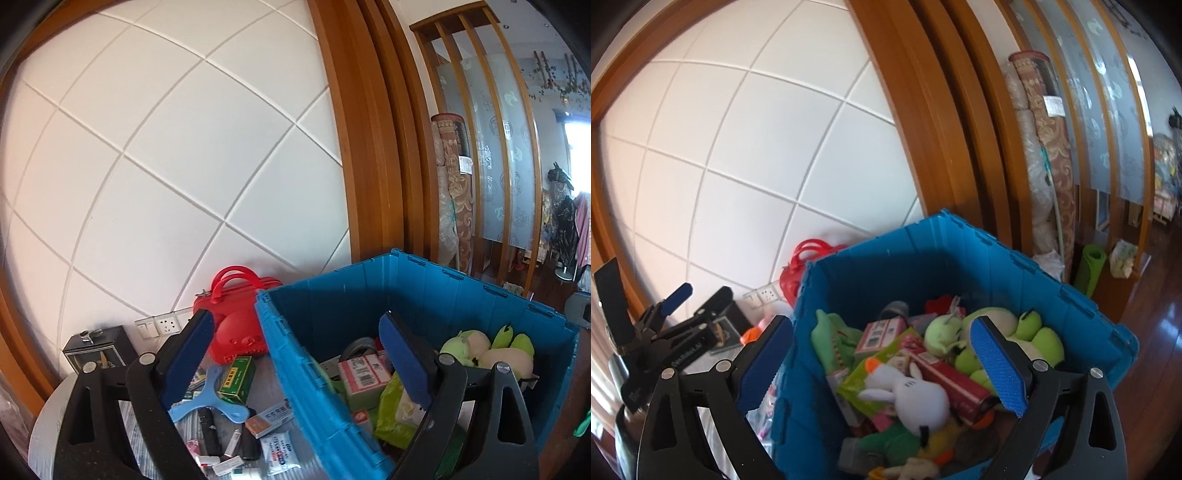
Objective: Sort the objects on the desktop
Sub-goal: 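Move both open tools back over the bed items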
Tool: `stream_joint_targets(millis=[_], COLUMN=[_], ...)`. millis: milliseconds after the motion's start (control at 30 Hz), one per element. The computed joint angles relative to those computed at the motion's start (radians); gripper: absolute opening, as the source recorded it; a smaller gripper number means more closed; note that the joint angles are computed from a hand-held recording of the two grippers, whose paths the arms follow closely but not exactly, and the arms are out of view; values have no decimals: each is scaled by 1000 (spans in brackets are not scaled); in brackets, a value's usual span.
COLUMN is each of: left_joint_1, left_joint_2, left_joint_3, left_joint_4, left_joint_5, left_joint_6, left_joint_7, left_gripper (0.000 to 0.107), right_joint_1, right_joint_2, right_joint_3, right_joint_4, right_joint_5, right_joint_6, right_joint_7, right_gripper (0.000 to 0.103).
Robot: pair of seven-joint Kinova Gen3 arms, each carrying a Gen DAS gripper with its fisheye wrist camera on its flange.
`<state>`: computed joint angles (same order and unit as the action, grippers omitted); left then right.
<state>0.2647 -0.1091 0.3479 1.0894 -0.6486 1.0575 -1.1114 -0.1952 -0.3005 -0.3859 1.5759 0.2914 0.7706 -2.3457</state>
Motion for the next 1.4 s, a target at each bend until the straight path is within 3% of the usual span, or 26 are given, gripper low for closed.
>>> stream_joint_targets(millis=[67,167,233,433,600,767,933,1067,1233,1400], left_joint_1=[-31,-16,25,137,98,43,-5,-78,-161,-225], left_joint_2=[-48,-120,-154,-226,-250,-249,-247,-221,-200,-185], left_joint_3=[-54,-192,-285,-551,-666,-733,-779,-765,-752,-746], left_joint_4=[46,119,156,244,310,369,434,463,492,504], left_joint_5=[79,201,259,429,624,762,840,847,870,912], left_joint_6=[-49,-121,-152,-199,-220,-225,-212,-189,-183,-173], left_joint_7=[-65,-181,-263,-507,-702,-818,-883,-909,-938,-979], left_gripper=[92,92,92,92,92,92,92,92,92,92], right_joint_1=[11,1,-20,-39,-97,-276,-462,-455,-450,-514], right_joint_2=[0,12,26,116,267,495,707,821,868,910], right_joint_3=[-46,-135,-194,-471,-680,-702,-601,-556,-478,-390], right_joint_4=[-7,-32,-49,-114,-109,-79,-68,-74,-73,-118], right_joint_5=[26,124,192,436,639,764,858,802,731,686], right_joint_6=[11,58,90,198,236,293,449,443,401,462], right_joint_7=[-40,-157,-239,-454,-596,-682,-758,-732,-642,-567], right_gripper=[99,99,99,99,101,101,101,101,100,101])
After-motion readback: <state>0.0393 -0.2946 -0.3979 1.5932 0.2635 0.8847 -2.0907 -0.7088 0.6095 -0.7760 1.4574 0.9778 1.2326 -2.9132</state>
